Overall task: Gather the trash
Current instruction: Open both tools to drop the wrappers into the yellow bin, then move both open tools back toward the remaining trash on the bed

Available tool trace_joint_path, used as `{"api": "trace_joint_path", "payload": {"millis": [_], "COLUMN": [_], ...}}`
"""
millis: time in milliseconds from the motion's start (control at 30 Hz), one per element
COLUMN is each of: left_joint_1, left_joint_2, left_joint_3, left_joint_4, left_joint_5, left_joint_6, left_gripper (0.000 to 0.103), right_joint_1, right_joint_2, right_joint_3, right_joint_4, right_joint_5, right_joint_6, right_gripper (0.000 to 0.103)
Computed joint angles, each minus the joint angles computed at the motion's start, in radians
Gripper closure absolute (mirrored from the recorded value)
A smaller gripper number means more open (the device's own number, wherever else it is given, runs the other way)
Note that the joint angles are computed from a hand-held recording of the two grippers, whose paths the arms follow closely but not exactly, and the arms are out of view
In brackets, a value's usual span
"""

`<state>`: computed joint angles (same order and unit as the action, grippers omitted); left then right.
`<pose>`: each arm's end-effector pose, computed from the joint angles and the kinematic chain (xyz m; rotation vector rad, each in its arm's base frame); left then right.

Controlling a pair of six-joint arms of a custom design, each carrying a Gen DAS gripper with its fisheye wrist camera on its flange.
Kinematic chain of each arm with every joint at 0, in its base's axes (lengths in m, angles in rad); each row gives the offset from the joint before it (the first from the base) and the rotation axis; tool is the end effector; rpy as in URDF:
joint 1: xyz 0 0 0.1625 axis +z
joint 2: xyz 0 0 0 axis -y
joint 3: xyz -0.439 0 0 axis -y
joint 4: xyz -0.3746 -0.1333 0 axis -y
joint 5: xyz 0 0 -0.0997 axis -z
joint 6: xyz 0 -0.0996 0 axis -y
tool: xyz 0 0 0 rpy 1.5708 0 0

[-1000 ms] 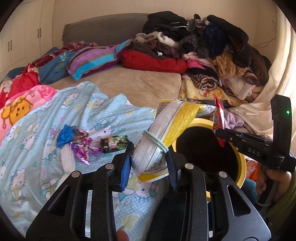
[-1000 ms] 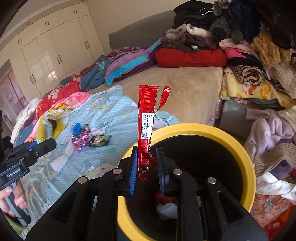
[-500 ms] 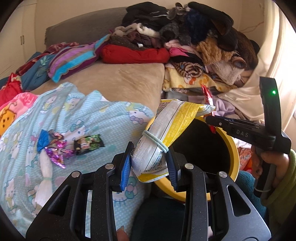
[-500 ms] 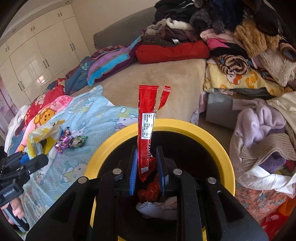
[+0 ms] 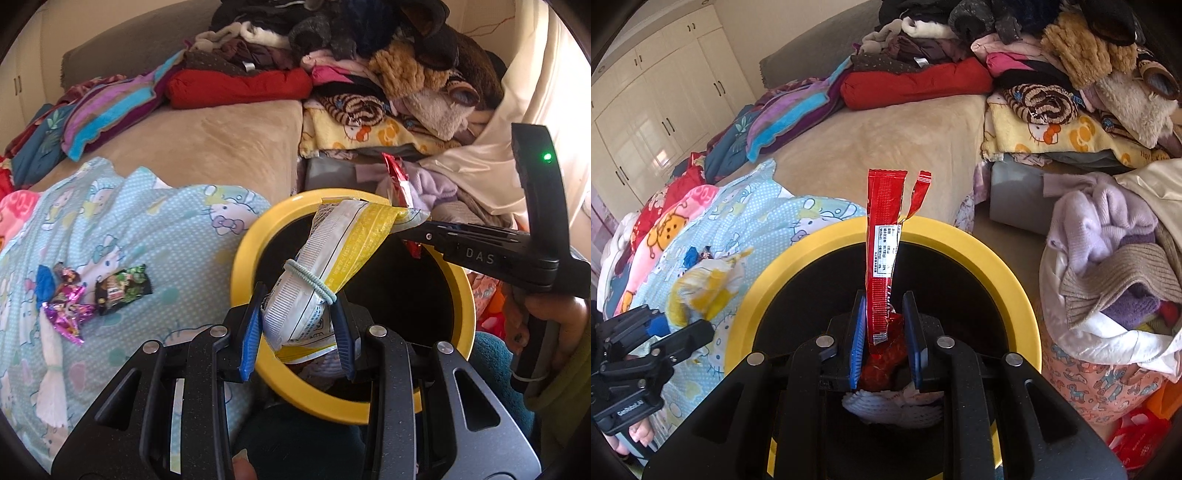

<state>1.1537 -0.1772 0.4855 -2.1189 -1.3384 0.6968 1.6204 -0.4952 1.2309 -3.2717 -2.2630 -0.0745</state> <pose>-0.2254 -0.8943 0.0557 1.4799 2.4527 -0.2951 0.1085 -0.7794 0.1580 -0.2791 -2.2270 1.1455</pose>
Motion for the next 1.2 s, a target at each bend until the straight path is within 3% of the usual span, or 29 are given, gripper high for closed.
{"api": "trace_joint_path", "payload": {"millis": [433, 467, 567, 633, 700, 867, 1033, 1200], "left_joint_1": [-0.006, -0.007, 0.000, 0.003, 0.004, 0.012, 0.016, 0.021], "left_joint_2": [0.112, 0.110, 0.085, 0.067, 0.043, 0.007, -0.014, -0.038], "left_joint_3": [-0.189, -0.183, -0.147, -0.121, -0.079, -0.042, -0.029, -0.004], "left_joint_4": [0.104, 0.094, 0.053, 0.031, -0.008, -0.054, -0.084, -0.121], "left_joint_5": [0.004, 0.001, -0.030, -0.048, -0.049, -0.074, -0.082, -0.091], "left_joint_6": [-0.021, -0.026, -0.052, -0.060, -0.070, -0.115, -0.128, -0.139], "left_gripper": [0.073, 0.070, 0.044, 0.039, 0.027, 0.016, 0.015, 0.014], "right_joint_1": [-0.014, -0.015, -0.013, -0.012, -0.008, 0.006, 0.024, 0.043], "right_joint_2": [-0.029, -0.032, -0.035, -0.033, -0.030, -0.016, -0.003, 0.007], "right_joint_3": [0.031, 0.034, 0.038, 0.038, 0.033, 0.011, -0.011, -0.020], "right_joint_4": [0.025, 0.026, 0.022, 0.022, 0.028, 0.030, 0.018, -0.034], "right_joint_5": [0.004, 0.008, 0.011, 0.009, 0.006, 0.001, 0.003, 0.013], "right_joint_6": [0.048, 0.055, 0.067, 0.073, 0.076, 0.053, 0.021, -0.019], "right_gripper": [0.080, 0.077, 0.067, 0.063, 0.062, 0.058, 0.057, 0.048]}}
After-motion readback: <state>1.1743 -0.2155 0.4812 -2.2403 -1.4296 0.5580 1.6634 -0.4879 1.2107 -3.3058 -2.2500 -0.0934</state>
